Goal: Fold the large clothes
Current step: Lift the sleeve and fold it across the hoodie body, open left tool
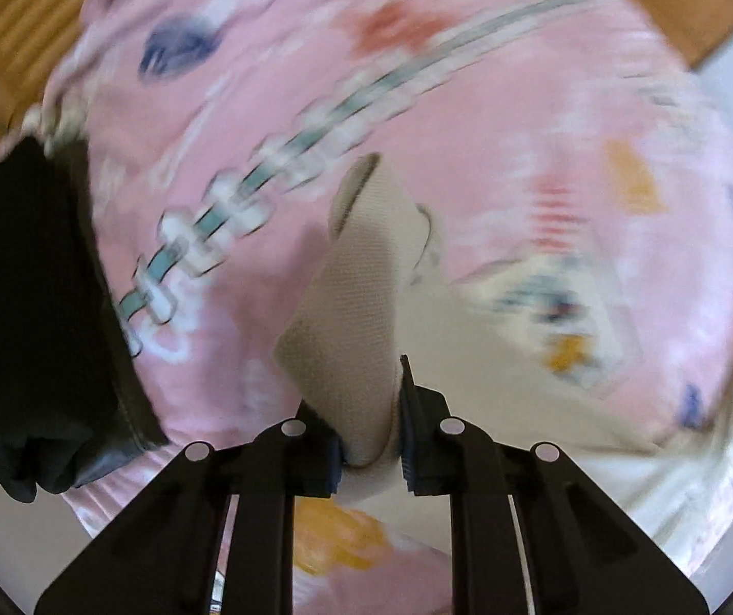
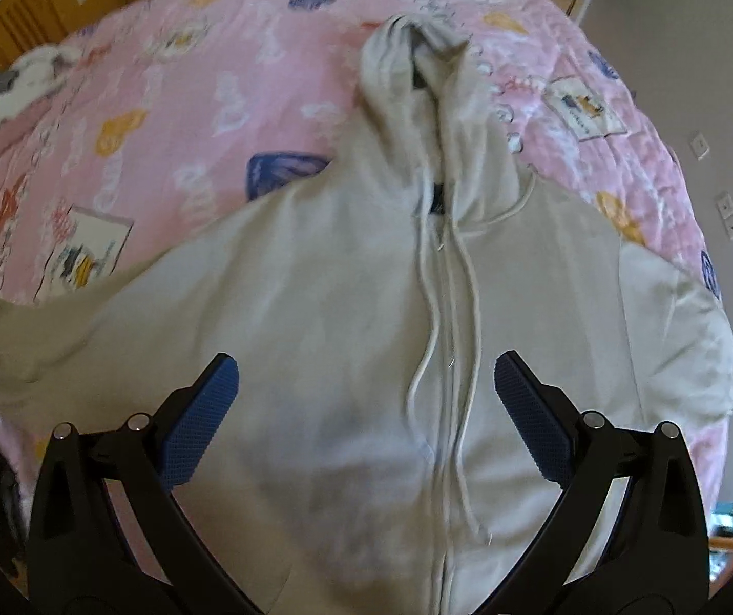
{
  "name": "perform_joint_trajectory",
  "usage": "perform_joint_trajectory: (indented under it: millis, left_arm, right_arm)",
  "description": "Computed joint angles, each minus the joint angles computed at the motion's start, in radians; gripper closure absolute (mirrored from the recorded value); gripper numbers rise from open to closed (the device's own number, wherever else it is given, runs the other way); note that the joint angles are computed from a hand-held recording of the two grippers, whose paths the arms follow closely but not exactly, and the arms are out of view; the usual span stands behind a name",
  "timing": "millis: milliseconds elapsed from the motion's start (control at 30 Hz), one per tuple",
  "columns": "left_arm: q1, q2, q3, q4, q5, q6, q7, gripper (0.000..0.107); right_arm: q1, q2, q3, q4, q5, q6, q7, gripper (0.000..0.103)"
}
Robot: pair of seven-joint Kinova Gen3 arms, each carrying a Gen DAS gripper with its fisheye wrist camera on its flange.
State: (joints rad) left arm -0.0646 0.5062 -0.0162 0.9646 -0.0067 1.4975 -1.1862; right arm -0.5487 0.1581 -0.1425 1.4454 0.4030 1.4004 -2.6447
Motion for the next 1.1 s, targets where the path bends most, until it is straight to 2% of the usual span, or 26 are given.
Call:
perform_joint_trajectory:
  millis: [133, 200, 300, 400, 500, 567, 633, 700, 800, 867, 933, 1100]
  left_arm:
    - [0.154, -0.061, 0.017, -0.121, 0.059, -0.002, -0.015, 0.092]
    - [0.247, -0.088, 0.013, -0.142, 0.095, -0.029, -0.009, 0.092]
    - [0.386, -0.080, 0.056, -0.217, 0.125, -0.059, 0.025, 0.092]
    - [0.520, -0.063, 0.103, -0.238, 0.125, -0.128, 0.060, 0.092]
    - [0.643, 0.024, 0.204, -0.332, 0.042, -0.155, 0.137, 0.092]
    - [0.736, 0.105, 0.240, -0.385, 0.014, -0.166, 0.173, 0.092]
    - [0.793, 0.176, 0.245, -0.432, 0.025, -0.158, 0.199, 0.092]
    - [0.845, 0.248, 0.241, -0.447, 0.078, -0.163, 0.189, 0.092]
    - [0.951, 0.380, 0.177, -0.553, 0.105, -0.083, 0.211, 0.092]
    - [0.995, 0.463, 0.167, -0.615, 0.110, -0.037, 0.214, 0.091]
    - [1.017, 0.522, 0.173, -0.629, 0.129, -0.010, 0.199, 0.091]
    - [0.999, 0.519, 0.200, -0.483, 0.191, -0.066, 0.137, 0.088]
  right_arm:
    - [0.015, -0.080, 0.007, 0.118, 0.073, -0.057, -0.006, 0.011]
    - [0.072, -0.140, 0.011, 0.176, 0.047, -0.086, 0.031, 0.011]
    - [0.162, -0.225, 0.032, 0.242, 0.005, -0.094, 0.089, 0.011]
    - [0.248, -0.315, 0.062, 0.310, -0.007, -0.085, 0.152, 0.011]
    - [0.333, -0.391, 0.101, 0.363, 0.013, -0.058, 0.218, 0.011]
    - [0.391, -0.430, 0.138, 0.405, 0.027, -0.054, 0.263, 0.011]
    - [0.451, -0.456, 0.184, 0.446, 0.042, -0.066, 0.304, 0.011]
    - [0.510, -0.475, 0.227, 0.493, 0.071, -0.094, 0.336, 0.011]
    - [0.592, -0.493, 0.292, 0.560, 0.106, -0.140, 0.389, 0.011]
    - [0.642, -0.498, 0.332, 0.603, 0.131, -0.179, 0.423, 0.011]
    - [0.683, -0.502, 0.345, 0.628, 0.147, -0.205, 0.439, 0.011]
    - [0.765, -0.498, 0.356, 0.639, 0.131, -0.231, 0.475, 0.011]
